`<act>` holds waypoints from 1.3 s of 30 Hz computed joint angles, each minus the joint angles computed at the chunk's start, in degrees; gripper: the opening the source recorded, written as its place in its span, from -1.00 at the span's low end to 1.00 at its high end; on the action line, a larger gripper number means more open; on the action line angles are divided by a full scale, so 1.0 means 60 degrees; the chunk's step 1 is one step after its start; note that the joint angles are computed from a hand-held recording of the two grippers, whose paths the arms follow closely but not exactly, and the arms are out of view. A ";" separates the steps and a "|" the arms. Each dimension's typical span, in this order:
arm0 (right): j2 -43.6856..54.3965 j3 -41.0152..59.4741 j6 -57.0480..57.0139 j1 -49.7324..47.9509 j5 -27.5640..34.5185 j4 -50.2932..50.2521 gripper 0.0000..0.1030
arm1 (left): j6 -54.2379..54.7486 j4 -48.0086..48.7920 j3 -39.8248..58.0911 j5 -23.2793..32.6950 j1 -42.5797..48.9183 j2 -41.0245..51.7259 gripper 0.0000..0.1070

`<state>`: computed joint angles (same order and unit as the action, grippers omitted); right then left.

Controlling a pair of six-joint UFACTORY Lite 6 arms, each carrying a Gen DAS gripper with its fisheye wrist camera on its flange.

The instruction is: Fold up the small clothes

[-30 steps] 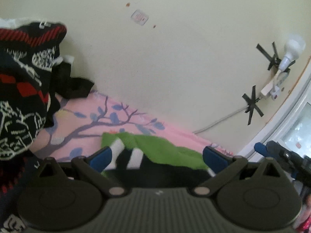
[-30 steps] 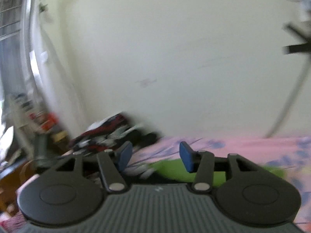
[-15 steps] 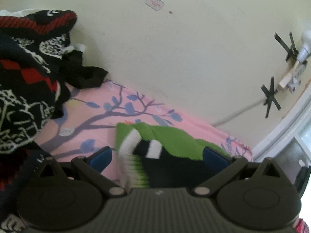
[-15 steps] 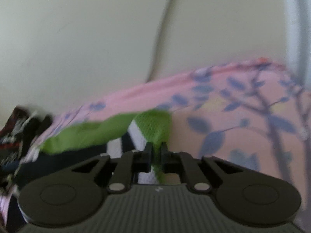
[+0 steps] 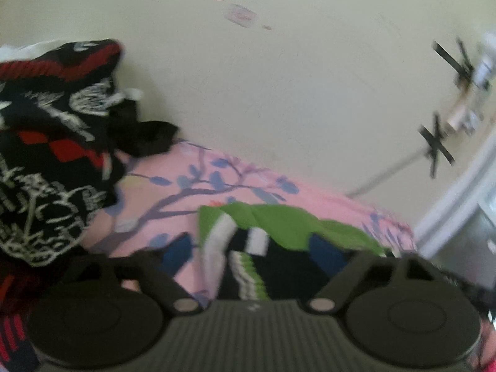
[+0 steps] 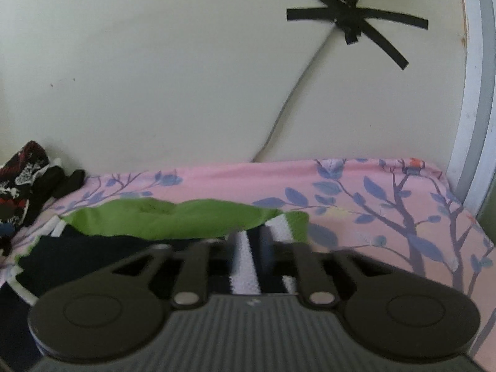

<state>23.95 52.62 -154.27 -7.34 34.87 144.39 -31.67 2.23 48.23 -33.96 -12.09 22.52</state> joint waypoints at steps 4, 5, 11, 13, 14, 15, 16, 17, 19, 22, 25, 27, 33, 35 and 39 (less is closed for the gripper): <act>0.0679 0.0631 0.1345 -0.0274 -0.0172 -0.0930 0.51 | 0.2477 -0.1825 0.0923 0.1391 -0.0789 0.0524 -0.01; 0.0741 0.0742 0.1962 -0.0379 -0.0256 -0.1489 0.51 | 0.3338 -0.2643 0.1343 0.1824 -0.0982 0.0861 -0.01; 0.1407 0.1117 0.2781 -0.0445 0.0171 -0.2165 -0.89 | 0.8387 -0.7873 0.2415 0.0622 -0.2345 0.2193 -0.57; 0.1224 0.0500 0.2035 -0.0464 0.0705 -0.0970 -0.94 | 0.9291 -0.8884 0.2787 0.0201 -0.2571 0.2499 -0.72; 0.1275 0.0469 0.2114 -0.0471 0.0640 -0.0710 -0.94 | 0.9372 -0.9042 0.2943 0.0271 -0.2507 0.2593 -0.74; 0.1288 0.0441 0.2521 -0.0524 0.0584 -0.0726 -0.96 | 0.9177 -0.9007 0.3049 0.0446 -0.2371 0.2648 -0.69; 0.1221 0.0399 0.2828 -0.0531 0.0428 -0.0703 -0.96 | 0.9009 -0.8967 0.3131 0.0529 -0.2265 0.2683 -0.65; 0.1128 0.0329 0.2824 -0.0452 0.0209 -0.0503 -0.95 | 0.8706 -0.8724 0.3096 0.0608 -0.2161 0.2660 -0.63; 0.0912 0.0132 0.2198 -0.0217 -0.0204 0.0420 -0.81 | 0.8121 -0.8088 0.2966 0.0697 -0.1975 0.2581 -0.59; 0.0724 0.0149 0.3739 -0.0699 -0.0499 -0.0934 -0.44 | 0.7119 -0.7079 0.2453 0.0572 -0.1803 0.2262 -0.34; -0.0824 -0.1413 0.4498 -0.1702 0.0305 -0.2470 -0.38 | 0.7307 -0.7725 0.1717 0.0113 -0.1898 0.1531 -0.01; -0.2164 -0.2560 0.4806 -0.2756 0.0809 -0.4308 -0.35 | 0.6285 -0.7093 0.0961 0.0203 -0.1702 0.0603 -0.01; -0.4415 -0.4901 0.4829 -0.7588 0.3477 -1.0305 -0.33 | 0.5663 -0.6488 -0.2020 0.0671 -0.2360 -0.2987 0.01; -0.4254 -0.5032 0.4550 -0.9471 0.4297 -1.2195 -0.33 | 0.7541 -0.8487 -0.3199 0.0412 -0.3506 -0.4251 0.06; -0.3048 -0.4650 0.3959 -1.2257 0.4901 -1.4929 -0.30 | 0.9898 -1.2484 -0.5338 -0.0484 -0.6762 -0.6431 0.12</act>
